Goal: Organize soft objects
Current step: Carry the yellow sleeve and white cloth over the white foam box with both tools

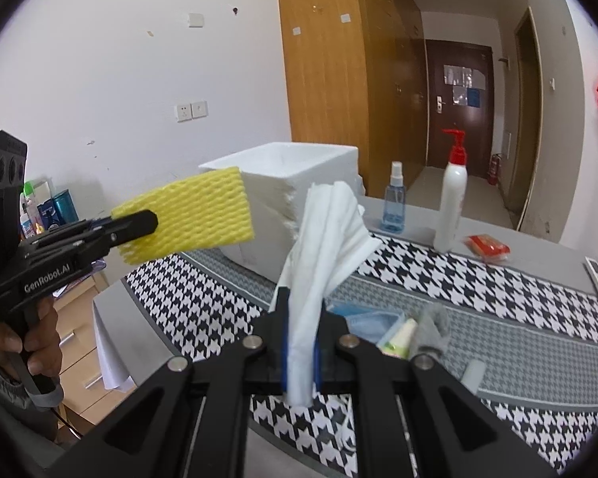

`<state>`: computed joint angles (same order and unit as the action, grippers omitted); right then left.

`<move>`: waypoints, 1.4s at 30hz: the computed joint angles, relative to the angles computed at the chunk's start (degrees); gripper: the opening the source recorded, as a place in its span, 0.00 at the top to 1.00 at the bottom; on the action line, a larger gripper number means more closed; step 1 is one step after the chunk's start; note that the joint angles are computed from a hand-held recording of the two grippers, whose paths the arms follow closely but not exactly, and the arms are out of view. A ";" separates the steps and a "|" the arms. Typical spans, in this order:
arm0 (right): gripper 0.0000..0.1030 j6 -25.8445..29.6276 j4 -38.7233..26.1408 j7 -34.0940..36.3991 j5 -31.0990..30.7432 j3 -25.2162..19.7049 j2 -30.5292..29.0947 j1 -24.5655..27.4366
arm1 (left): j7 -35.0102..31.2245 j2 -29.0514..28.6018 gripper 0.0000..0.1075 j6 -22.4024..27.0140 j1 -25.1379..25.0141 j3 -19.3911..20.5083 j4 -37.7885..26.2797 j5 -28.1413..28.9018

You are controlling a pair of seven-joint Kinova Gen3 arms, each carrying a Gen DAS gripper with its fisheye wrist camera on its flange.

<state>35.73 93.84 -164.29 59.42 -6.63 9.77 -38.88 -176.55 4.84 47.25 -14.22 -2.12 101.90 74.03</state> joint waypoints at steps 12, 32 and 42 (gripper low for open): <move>0.89 0.09 -4.06 3.59 -1.66 1.17 1.79 -0.42 | -1.40 -0.27 0.86 -1.71 0.00 -0.14 -0.29 3.37; 0.89 0.48 -11.87 14.38 -5.97 3.11 4.16 -0.22 | -0.67 1.56 0.86 -4.18 0.57 0.88 -5.23 5.10; 0.89 0.58 -18.23 24.40 -12.71 4.60 6.80 0.33 | 1.24 3.63 0.86 -6.80 0.87 2.55 -9.07 4.59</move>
